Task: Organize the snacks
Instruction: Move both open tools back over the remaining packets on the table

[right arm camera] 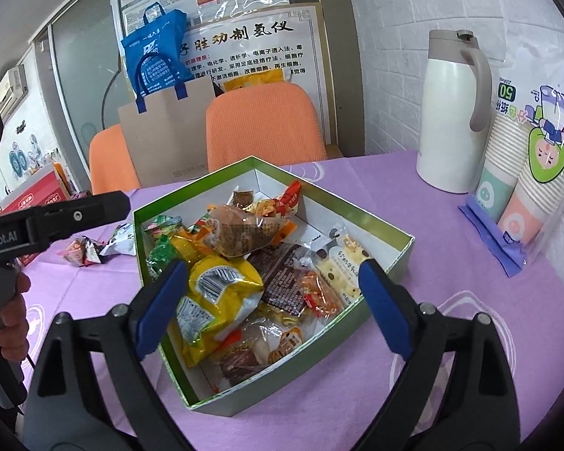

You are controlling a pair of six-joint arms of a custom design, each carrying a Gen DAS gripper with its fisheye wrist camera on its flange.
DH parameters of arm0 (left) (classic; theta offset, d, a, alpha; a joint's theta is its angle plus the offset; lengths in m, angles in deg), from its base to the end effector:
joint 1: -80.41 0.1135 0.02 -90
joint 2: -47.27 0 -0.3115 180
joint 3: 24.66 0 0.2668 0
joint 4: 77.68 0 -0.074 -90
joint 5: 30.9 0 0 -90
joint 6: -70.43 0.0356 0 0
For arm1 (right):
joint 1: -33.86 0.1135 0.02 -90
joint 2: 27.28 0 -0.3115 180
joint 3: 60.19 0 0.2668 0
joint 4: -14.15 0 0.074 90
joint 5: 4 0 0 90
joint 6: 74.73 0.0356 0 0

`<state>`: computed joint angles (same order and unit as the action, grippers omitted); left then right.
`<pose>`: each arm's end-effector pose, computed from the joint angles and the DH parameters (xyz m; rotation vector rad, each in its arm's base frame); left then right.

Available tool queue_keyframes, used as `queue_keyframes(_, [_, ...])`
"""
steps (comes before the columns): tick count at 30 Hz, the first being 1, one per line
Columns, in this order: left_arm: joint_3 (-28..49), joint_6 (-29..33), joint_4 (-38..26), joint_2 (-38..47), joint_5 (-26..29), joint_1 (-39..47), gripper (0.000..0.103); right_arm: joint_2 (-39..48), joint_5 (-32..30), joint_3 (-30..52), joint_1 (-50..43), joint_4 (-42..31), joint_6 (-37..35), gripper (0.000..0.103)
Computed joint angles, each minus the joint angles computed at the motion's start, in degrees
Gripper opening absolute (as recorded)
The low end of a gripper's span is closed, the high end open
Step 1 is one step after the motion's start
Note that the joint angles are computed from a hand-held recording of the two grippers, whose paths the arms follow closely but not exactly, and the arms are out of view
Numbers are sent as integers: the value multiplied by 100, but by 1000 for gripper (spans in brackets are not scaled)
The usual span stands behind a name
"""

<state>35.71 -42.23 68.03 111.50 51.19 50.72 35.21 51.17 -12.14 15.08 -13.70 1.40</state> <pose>0.2080 -0.1130 0.3086 0.0625 2.2505 -0.3429 0.2062 -0.0486 0.2538 -0.2068 2.1712 0.3818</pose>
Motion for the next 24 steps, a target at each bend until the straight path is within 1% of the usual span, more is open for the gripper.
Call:
queue_keyframes(1, [-21,-5,-38,-76,20,32,84,-72,22,-4,31,-42,12,96])
queue_keyframes(6, [-117,-19,-224,-396,79,174,84,-291,5,2,208,-198,114,97])
queue_keyframes(9, [-209,-7,-387,-649,300,424,84,-427,77,-13,416,-295,162,97])
queue_keyframes(13, [-467,117,-614,-1265,763,1080,84,-565,128,-38,860,-363,300,97])
queue_keyframes(16, [-580,464,-894,-1591,1384,1955,84,-649,276,-58,1408,-340,464,97])
queue_keyframes(18, [-648,845,-1104,-1736,2022,2896,84,-678,432,-70,1820,-290,583,97])
queue_keyframes(19, [-672,1013,-1168,-1760,2242,3286,84,-676,530,-76,2071,-247,670,97])
queue_keyframes(22, [-693,1643,-1362,-1607,2945,4708,84,-616,683,-93,2727,-98,920,97])
queue_keyframes(24, [-731,1941,-1394,-1478,3406,5457,84,-518,841,-90,3163,8,1046,97])
